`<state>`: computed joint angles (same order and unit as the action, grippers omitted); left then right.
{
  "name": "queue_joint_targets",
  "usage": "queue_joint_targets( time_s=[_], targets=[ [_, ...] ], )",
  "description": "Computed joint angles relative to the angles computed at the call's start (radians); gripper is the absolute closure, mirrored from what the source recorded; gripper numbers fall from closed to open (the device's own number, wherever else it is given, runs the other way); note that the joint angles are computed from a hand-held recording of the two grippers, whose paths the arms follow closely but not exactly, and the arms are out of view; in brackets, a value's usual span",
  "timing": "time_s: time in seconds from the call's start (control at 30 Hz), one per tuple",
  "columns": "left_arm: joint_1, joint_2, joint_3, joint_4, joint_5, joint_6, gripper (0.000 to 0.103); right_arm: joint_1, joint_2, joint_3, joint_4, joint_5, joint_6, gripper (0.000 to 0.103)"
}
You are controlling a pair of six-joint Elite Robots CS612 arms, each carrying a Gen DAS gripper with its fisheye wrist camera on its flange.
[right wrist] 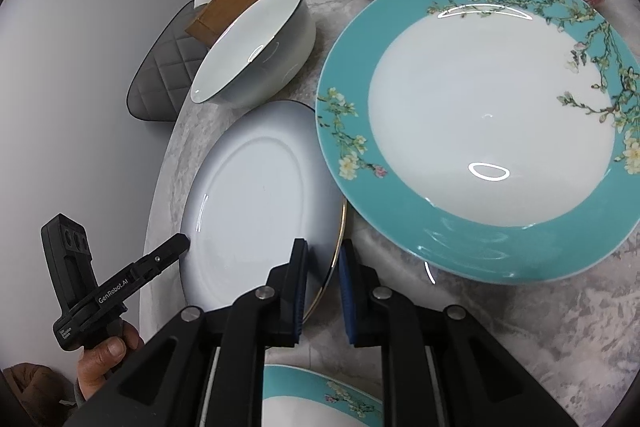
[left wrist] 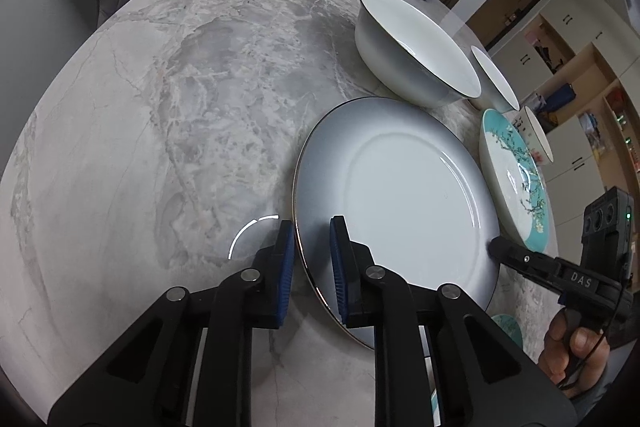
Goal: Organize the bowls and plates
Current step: 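Lift the grey-rimmed plate and lower it onto the teal floral plate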
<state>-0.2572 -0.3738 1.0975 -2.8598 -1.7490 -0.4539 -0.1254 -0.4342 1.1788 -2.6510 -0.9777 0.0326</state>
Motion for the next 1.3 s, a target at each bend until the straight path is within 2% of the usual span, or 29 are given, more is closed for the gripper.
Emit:
queue_joint_targets(
  time_s=[0.33, 0.53, 0.9, 1.07, 1.17, 1.23, 1.3],
  targets=[
    [-0.002, -0.023, 0.048, -0.052, 0.009, 0.003, 0.092, 0.006, -0.018, 0.023, -0.037, -0.017, -0.008, 0.086],
    [0.003, -0.027, 0.064, -0.078, -0.015, -0.009, 0.093, 0.006, -0.020, 0.032, -0.048, -0.024, -0.008, 0.086],
    [0.014, -0.022, 0.063, -0.089, -0.102, -0.022, 0.096, 0.000, -0.016, 0.031, -0.037, -0.025, 0.016, 0.086],
    [0.026, 0.000, 0.035, -0.068, -0.167, -0.053, 0.097, -0.003, -0.016, 0.030, -0.025, -0.034, 0.013, 0.086],
    [0.029, 0.006, 0.027, -0.071, -0.174, -0.069, 0.097, -0.003, -0.014, 0.029, -0.027, -0.024, 0.014, 0.086],
    [0.038, 0.016, 0.013, -0.067, -0.212, -0.092, 0.097, -0.003, -0.010, 0.022, -0.022, -0.015, 0.020, 0.086],
    [0.041, 0.017, 0.010, -0.062, -0.209, -0.094, 0.096, -0.006, -0.009, 0.018, -0.001, 0.002, 0.013, 0.087]
  ],
)
